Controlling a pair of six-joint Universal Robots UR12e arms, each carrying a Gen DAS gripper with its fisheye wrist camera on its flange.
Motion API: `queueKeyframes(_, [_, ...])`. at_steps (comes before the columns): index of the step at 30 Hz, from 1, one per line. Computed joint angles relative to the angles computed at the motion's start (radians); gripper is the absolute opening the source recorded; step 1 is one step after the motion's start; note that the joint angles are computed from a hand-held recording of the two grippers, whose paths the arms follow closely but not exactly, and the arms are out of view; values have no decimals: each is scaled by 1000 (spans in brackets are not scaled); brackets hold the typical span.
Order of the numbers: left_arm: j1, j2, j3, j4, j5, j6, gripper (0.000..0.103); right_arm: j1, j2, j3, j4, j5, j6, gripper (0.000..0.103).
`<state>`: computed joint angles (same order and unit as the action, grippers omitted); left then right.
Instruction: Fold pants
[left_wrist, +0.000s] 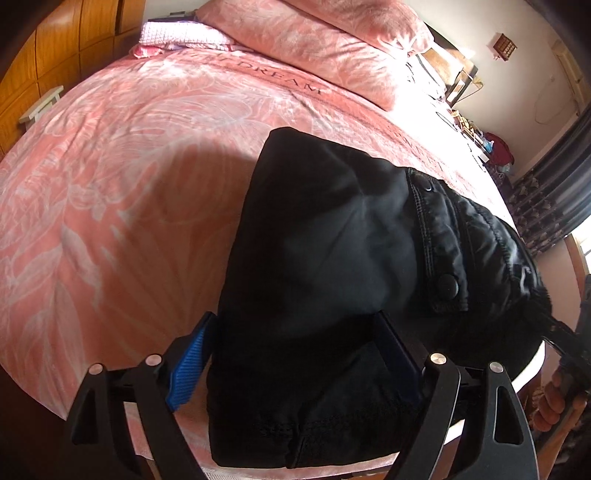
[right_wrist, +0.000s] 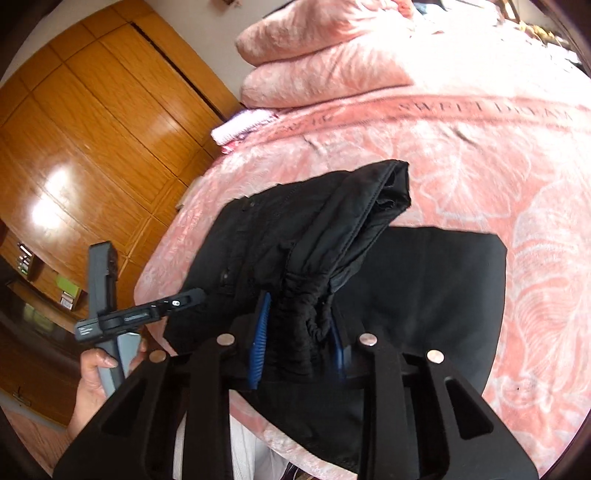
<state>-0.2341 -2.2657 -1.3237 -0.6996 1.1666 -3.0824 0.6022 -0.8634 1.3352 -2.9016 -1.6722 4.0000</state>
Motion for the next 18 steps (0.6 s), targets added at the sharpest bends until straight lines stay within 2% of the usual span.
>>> queueKeyframes(3, [4, 10, -14, 34, -21, -14, 86, 16, -15, -8, -11, -57, -61, 27])
queueKeyframes(5, [0, 20, -23, 57, -10, -1, 86, 22, -32, 2, -11, -92, -84, 27])
queueKeyframes(9, [-12, 29, -30, 70, 12, 45, 86, 24, -65, 46, 41, -123, -47, 28])
queueKeyframes(15, [-35, 26, -30, 60, 51, 103, 86, 10, -67, 102, 148, -55, 73, 29])
queueKeyframes(18, [-43, 20, -25, 40, 64, 120, 86, 2, -55, 130, 134, -13, 119, 34])
